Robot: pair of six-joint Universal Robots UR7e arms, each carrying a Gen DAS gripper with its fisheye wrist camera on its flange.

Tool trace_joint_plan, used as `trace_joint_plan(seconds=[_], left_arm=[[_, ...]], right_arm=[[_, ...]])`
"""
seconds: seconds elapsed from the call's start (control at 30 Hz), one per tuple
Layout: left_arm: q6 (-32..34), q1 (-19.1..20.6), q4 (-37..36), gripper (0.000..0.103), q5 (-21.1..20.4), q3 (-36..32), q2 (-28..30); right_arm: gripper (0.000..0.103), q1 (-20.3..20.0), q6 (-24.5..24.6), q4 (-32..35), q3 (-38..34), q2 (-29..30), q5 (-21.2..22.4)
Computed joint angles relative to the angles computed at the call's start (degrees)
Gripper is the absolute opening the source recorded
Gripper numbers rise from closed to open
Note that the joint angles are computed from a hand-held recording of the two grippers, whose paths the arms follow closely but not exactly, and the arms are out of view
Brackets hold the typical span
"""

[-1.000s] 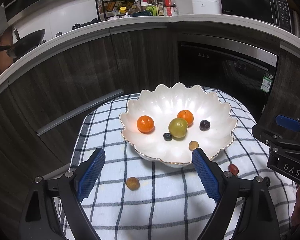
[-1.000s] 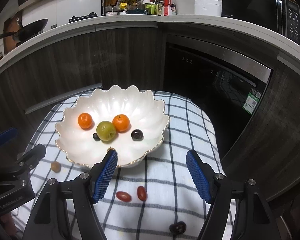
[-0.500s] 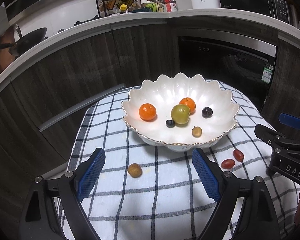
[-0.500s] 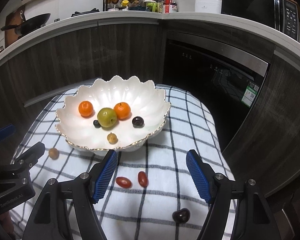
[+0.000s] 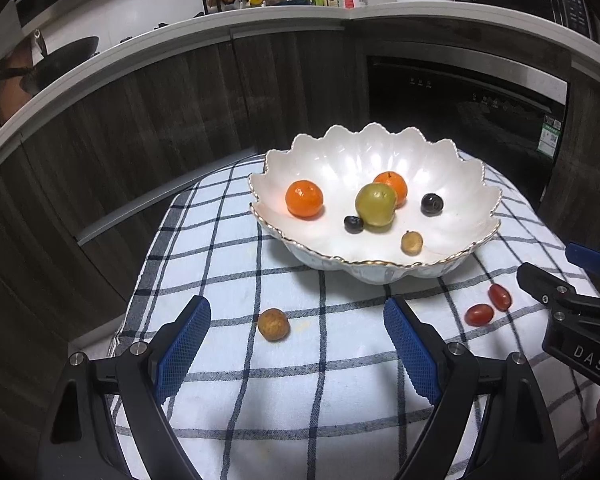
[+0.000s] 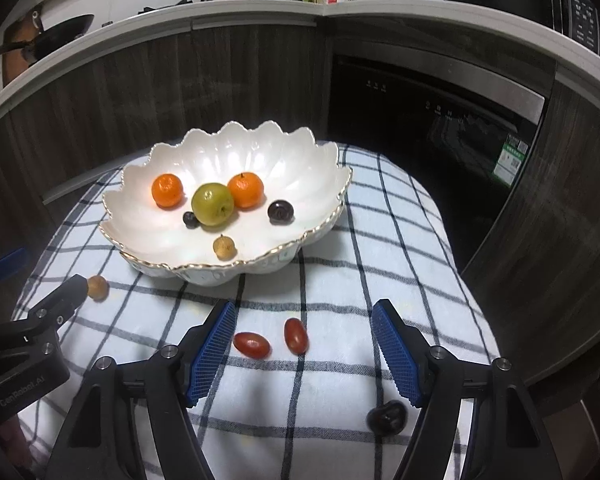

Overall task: Organize fruits
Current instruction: 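Withdraw both open tools from the bowl toward the tan fruit and red grapes, then grasp the small tan fruit with the left tool while the right tool grasps a red grape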

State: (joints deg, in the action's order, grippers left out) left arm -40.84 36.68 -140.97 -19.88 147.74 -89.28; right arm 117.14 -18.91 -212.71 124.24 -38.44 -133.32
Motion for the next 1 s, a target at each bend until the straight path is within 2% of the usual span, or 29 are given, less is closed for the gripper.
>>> trace_joint_plan(seconds=[0.2, 0.3, 0.47, 0.67, 0.8, 0.97, 1.0], left_arm=[[3.64, 2.53, -7.19, 0.089, 0.48, 0.06, 3.7], [4.79, 4.24, -10.31, 0.089, 0.47, -0.4, 5.55], [7.3, 6.29, -14.74, 0.087, 1.8, -0.98, 8.77], [9.77, 8.89, -19.88, 0.083, 1.43, -1.84, 11.98], [9.85, 10.16, -21.52, 0.082, 1.29, -2.14, 12.93], [8.44, 11.5, -19.6, 0.076, 0.91, -2.97, 13.42], [8.46, 11.63, -19.56, 0.074, 0.8, -3.09, 13.51]], right_arm=[[0.071, -1.14, 0.75, -0.2, -0.76, 1.5, -0.64], [0.063, -1.61, 0.83, -0.28, -1.36, 2.43, -1.04], [0.058, -2.65, 1.99, 0.57, -2.23, 3.29, -1.14], [0.054, -3.32, 2.41, 0.47, -3.23, 4.6, -1.71], [0.053, -3.72, 2.52, 0.45, -3.49, 5.05, -1.97], [0.053, -4.17, 2.42, 0.33, -3.68, 5.56, -2.14], [0.049, -4.25, 2.43, 0.37, -3.74, 5.64, -2.13]])
